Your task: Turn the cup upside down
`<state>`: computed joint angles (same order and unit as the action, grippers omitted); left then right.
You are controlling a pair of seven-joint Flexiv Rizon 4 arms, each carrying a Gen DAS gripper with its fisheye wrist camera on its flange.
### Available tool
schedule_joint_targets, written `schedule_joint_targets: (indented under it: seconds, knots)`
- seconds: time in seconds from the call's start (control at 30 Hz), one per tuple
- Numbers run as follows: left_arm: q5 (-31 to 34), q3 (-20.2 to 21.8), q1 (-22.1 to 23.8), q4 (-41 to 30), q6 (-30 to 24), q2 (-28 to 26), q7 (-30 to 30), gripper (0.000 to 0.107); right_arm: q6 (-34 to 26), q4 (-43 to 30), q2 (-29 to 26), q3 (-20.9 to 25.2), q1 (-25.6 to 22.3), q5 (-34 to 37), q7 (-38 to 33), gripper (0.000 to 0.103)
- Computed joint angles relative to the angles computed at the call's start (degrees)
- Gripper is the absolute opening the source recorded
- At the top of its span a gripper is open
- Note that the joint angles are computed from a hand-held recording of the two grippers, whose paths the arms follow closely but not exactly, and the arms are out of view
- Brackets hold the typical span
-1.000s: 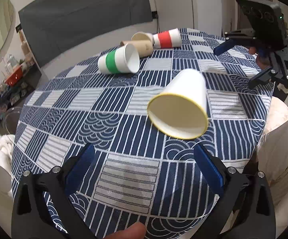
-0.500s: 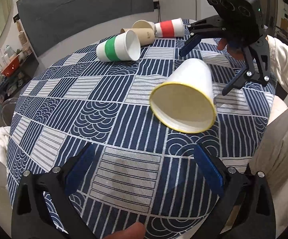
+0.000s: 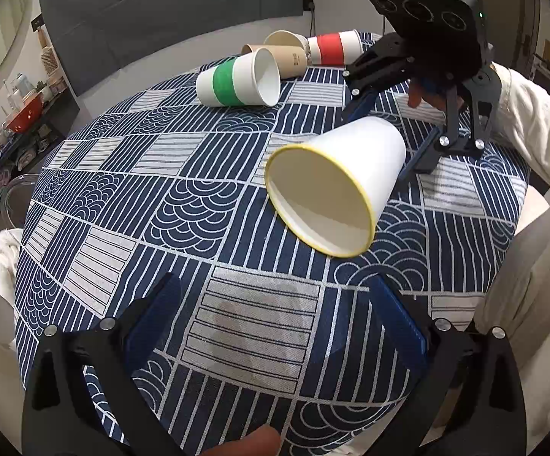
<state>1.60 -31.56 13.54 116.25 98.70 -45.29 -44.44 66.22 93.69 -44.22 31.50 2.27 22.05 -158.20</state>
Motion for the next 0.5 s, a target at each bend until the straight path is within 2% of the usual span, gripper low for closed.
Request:
schedule_joint_targets:
  seconds: [0.13, 0.27, 0.37, 0.5]
  knots:
    - [1.07, -3.24, 2.92, 1.21, 1.93, -0.99, -0.55, 0.097, 5.49, 3.93, 2.97, -1.88, 1.65, -0.11, 2.53, 0.057]
    - [2.76, -2.42, 2.39, 1.44, 6.56, -1.59, -3.38, 0.097, 7.11, 9.38, 8.37, -6.54, 4.84, -4.56, 9.89, 0.057]
    - [4.73, -3.55, 3.51, 0.97, 7.66, -2.51, -5.67, 0.097, 9.47, 15.60, 13.33, -13.69, 10.68, -11.87, 17.57, 0.057]
    - [6.85, -3.40, 3.06, -0.60, 10.77, -4.21, -9.64, 0.097, 8.43, 22.12, 18.77, -24.82, 19.76, -24.74, 30.38, 0.056]
